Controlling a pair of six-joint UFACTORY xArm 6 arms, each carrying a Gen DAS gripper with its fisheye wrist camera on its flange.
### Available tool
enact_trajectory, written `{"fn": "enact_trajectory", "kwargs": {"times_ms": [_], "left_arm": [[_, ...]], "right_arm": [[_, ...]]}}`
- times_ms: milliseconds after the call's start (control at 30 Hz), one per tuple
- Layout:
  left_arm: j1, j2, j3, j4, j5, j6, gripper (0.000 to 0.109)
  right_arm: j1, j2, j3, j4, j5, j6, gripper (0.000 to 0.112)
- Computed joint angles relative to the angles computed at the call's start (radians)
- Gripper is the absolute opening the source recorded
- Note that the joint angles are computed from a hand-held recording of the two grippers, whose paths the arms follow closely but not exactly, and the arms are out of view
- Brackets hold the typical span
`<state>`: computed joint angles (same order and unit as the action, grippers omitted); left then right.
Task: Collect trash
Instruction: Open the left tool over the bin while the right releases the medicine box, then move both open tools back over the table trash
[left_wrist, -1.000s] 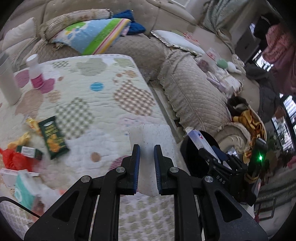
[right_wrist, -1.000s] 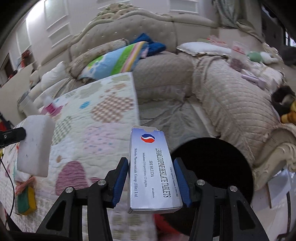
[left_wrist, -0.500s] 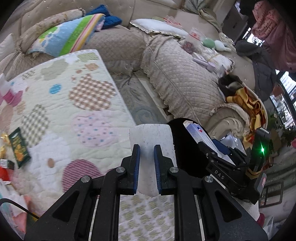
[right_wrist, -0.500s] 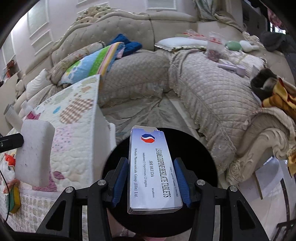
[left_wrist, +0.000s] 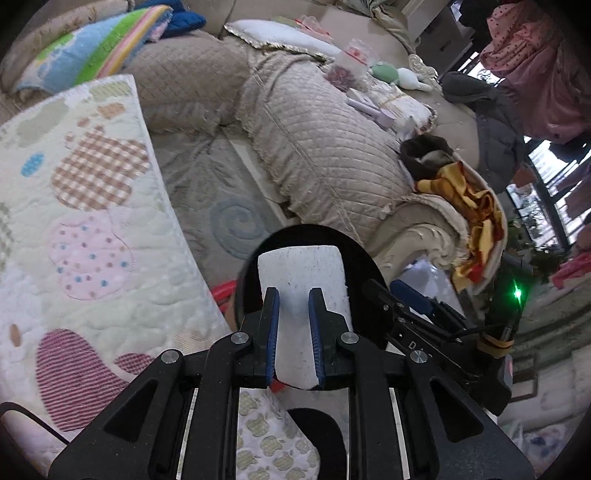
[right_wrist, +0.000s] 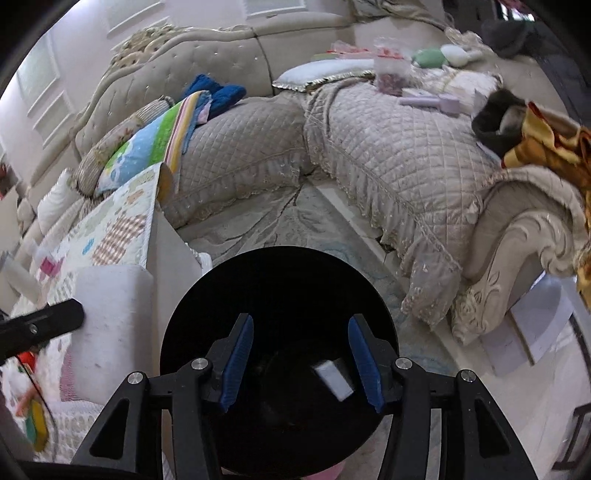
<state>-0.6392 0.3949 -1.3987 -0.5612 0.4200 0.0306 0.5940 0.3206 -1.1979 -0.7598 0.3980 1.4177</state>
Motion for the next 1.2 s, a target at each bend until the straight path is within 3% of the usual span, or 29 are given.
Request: {"fn": "enact_trajectory", "kwargs": {"times_ms": [133,233,433,700,1200], "left_arm": [[0.009,-0.019,0.027,0.025,0.007,-0.025,0.015],[0.013,-0.047,0.058,0.059,0.001,-0.062,0.015],[0.028,-0.153,0.192,0.424,-0.045,-0.367,0.015],[0.077,-0.361,0.430,0.667,-0.068,-0.611,0.015],[0.225,-0.863,0.850,0.752,0.036,-0.661,0.016]], "right_arm": [[0.009,-0.001,0.001,-0.013,0.001,0.002,0.053],[0.015,0.010,-0.011,-0.003,-0.012,-0.004,0.065],[0.059,0.050,-0.079,0.003,-0.013,-0.028,0.065],[0.142,0.135,-0.210,0.113,0.005,-0.182,0.066],[0.314,0.423,-0.653,0.454,0.096,-0.613,0.067]]}}
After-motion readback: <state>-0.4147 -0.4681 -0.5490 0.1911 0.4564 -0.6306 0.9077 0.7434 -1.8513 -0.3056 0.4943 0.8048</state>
